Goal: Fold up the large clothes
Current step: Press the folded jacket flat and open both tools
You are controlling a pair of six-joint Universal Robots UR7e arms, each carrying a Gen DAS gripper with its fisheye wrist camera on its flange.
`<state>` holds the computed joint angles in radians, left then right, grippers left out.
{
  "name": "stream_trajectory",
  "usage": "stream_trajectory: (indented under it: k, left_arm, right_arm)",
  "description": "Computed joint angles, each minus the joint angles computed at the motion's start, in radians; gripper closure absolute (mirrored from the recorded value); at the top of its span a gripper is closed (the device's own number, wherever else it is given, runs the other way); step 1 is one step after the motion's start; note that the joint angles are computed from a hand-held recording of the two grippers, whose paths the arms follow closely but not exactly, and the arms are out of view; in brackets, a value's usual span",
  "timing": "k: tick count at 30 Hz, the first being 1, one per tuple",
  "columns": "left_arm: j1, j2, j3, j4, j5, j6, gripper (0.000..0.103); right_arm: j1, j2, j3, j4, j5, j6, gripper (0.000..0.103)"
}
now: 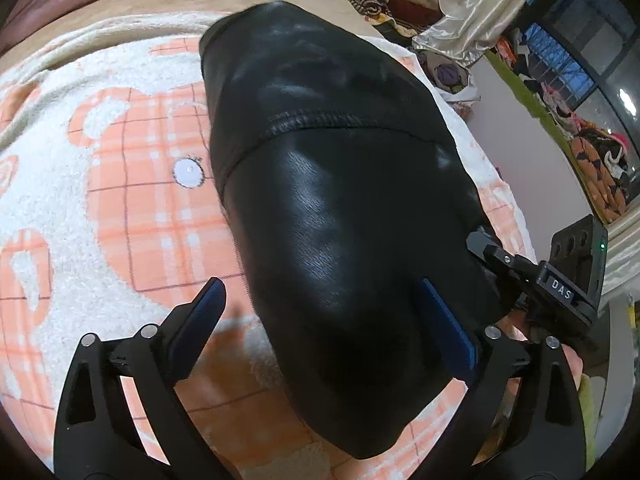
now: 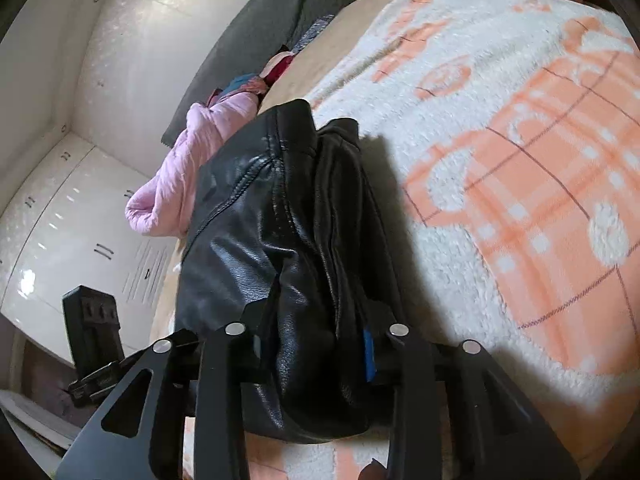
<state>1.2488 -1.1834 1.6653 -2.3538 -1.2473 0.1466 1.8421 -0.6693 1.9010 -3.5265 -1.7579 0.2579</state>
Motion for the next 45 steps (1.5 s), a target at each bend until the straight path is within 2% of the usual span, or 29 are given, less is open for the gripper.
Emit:
stream_trajectory:
  k: [5,9,10,13,15,17,18,19,20,23,25,27,29,32,34,38,40,41,45]
  left_arm:
    - [-0.009,0.008,0.002,-0.005,0.016,0.012,0.011]
    - [-0.012,0.012,-0.001,-0.009,0.021,0.017,0.011]
    - [-0.014,0.011,-0.002,-0.010,0.024,0.020,0.011]
    - [-0.017,0.008,0.006,-0.021,0.040,0.042,0.011]
    - [-0.021,0.001,0.015,-0.031,0.052,0.056,0.010]
    - [-0.027,-0.005,0.029,-0.047,0.063,0.069,0.010]
    - [-0.028,-0.008,0.032,-0.047,0.064,0.074,0.010]
    - [-0.026,-0.012,0.035,-0.047,0.065,0.080,0.010]
    - [-0.028,-0.012,0.037,-0.048,0.068,0.086,0.010]
    - [-0.030,-0.015,0.045,-0.049,0.069,0.086,0.010]
    - [-0.030,-0.017,0.050,-0.055,0.076,0.088,0.010]
    - [-0.028,-0.021,0.053,-0.060,0.078,0.090,0.010]
    - [-0.023,-0.023,0.050,-0.048,0.070,0.092,0.010]
    - [-0.023,-0.025,0.052,-0.045,0.066,0.082,0.010]
    - [-0.028,-0.035,0.064,-0.058,0.071,0.089,0.010]
    - [-0.033,-0.063,0.090,-0.076,0.069,0.098,0.010]
    - [-0.037,-0.081,0.108,-0.091,0.064,0.104,0.010]
    - [-0.040,-0.089,0.117,-0.095,0.063,0.104,0.010]
    - [-0.054,-0.142,0.176,-0.130,0.052,0.120,0.010]
  right_arm:
    - [0.024,-0.007,0.008,0.006,-0.030,0.018,0.060]
    - [0.046,-0.020,0.048,-0.045,-0.064,0.025,0.048]
    - [0.054,-0.022,0.052,-0.053,-0.082,0.020,0.044]
    - [0.087,-0.024,0.055,-0.059,-0.169,-0.036,0.043]
    - [0.099,-0.026,0.069,-0.084,-0.192,-0.045,0.045]
    - [0.100,-0.029,0.088,-0.116,-0.196,-0.039,0.052]
    - [0.100,-0.034,0.105,-0.137,-0.189,-0.032,0.060]
    - [0.097,-0.036,0.119,-0.154,-0.178,-0.029,0.072]
    - [0.097,-0.037,0.123,-0.156,-0.172,-0.027,0.074]
    - [0.120,-0.023,0.112,-0.137,-0.241,-0.025,0.078]
    - [0.119,-0.019,0.106,-0.128,-0.236,-0.017,0.080]
    - [0.111,-0.019,0.116,-0.145,-0.193,-0.009,0.080]
    - [0.112,-0.015,0.109,-0.125,-0.216,0.000,0.080]
    - [0.117,-0.014,0.097,-0.093,-0.248,0.014,0.075]
    - [0.135,-0.011,0.092,-0.106,-0.279,-0.010,0.061]
    - [0.193,0.012,0.078,-0.157,-0.400,-0.092,0.043]
    - [0.232,0.034,0.068,-0.204,-0.481,-0.153,0.028]
    - [0.250,0.042,0.067,-0.234,-0.510,-0.177,0.024]
    - [0.311,0.073,0.071,-0.354,-0.589,-0.277,0.008]
